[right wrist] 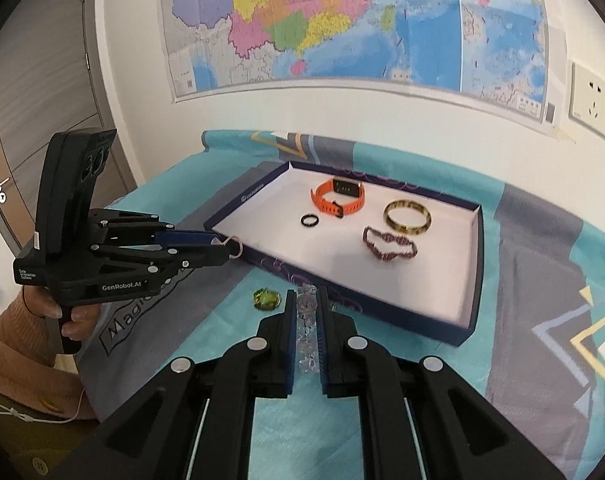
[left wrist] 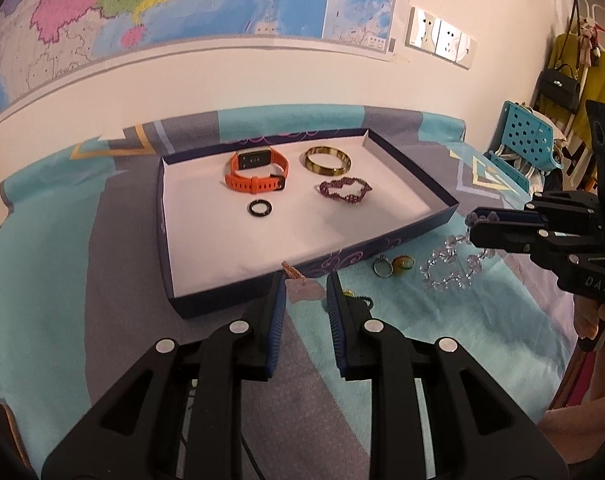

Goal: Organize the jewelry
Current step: 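Close right gripper on the crystal bracelet while left gripper grasps the pink hair tie, then carry crystal bracelet and pink hair tie over the box with both grippers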

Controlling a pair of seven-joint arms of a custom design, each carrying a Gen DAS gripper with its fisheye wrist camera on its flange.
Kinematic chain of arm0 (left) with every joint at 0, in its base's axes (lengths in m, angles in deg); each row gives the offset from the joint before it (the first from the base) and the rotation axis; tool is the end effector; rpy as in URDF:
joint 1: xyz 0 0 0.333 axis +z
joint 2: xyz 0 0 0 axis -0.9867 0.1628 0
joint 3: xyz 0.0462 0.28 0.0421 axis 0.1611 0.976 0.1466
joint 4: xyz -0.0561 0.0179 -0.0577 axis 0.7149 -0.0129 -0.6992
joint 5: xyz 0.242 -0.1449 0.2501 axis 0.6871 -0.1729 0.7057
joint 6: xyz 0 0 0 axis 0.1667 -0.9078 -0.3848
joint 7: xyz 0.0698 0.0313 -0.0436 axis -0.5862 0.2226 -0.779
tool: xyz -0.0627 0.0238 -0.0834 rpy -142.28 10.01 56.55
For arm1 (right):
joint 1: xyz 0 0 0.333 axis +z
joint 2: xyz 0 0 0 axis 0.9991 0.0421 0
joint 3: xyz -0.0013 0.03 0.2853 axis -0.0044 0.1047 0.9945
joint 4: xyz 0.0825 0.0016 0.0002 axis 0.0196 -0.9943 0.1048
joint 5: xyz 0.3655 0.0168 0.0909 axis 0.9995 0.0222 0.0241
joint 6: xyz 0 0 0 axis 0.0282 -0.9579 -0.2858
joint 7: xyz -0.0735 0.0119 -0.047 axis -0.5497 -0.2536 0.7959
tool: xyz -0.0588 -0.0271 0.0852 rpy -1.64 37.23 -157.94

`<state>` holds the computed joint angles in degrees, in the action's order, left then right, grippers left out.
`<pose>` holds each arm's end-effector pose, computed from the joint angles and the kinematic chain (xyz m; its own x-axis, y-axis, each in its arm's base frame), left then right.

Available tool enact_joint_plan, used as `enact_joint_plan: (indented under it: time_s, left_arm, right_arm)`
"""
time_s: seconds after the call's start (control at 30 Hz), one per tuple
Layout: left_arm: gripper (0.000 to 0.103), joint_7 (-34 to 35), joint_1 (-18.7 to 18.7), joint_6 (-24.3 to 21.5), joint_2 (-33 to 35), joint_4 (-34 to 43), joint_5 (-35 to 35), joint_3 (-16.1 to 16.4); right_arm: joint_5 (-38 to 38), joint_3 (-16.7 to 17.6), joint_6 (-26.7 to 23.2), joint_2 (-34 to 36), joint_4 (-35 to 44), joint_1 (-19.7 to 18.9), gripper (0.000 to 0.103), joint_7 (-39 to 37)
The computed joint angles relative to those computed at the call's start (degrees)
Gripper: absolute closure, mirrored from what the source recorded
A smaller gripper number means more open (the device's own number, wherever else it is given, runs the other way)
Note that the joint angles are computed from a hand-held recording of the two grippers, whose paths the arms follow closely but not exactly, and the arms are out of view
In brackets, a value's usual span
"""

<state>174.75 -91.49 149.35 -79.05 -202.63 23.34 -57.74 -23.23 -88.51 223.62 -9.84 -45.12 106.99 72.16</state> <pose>0.5516 -0.2103 0.4816 -0.6428 -0.7599 0.0973 -0.5657 0.3852 -0.7291 0.4736 0.1696 0.5255 0.2477 -0.9641 -0.0954 -0.6685 -0.0988 -0.7371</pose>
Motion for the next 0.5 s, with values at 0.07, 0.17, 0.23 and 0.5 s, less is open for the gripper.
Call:
enact_joint_plan:
  time_s: [0.07, 0.17, 0.23, 0.5]
  left_arm:
    - [0.082, 0.02, -0.04, 0.25, 0.23, 0.46, 0.12, -0.03]
    - [0.082, 0.05, -0.02, 0.40, 0.72, 1.35, 0.37, -0.11]
    - [0.082, -0.11, -0.04, 0.76, 1.29, 2.07, 0.90, -0.22]
    - [0.082, -2.34, 0.66, -0.17, 4.74, 6.71, 3.13, -0.73]
  right_arm:
    - [0.12, -0.38, 0.40, 0.39, 0.84, -0.14, 0.095, -0.39]
    - [-0.46, -0.31, 0.70, 1.00, 1.95, -0.90, 0.095, -0.35]
    - [-0.15, -0.67, 0.90, 1.72, 2.95, -0.96, 0.095, -0.96]
    - [4.03, -1.65, 0.94, 5.87, 7.50, -1.17, 0.095, -4.67]
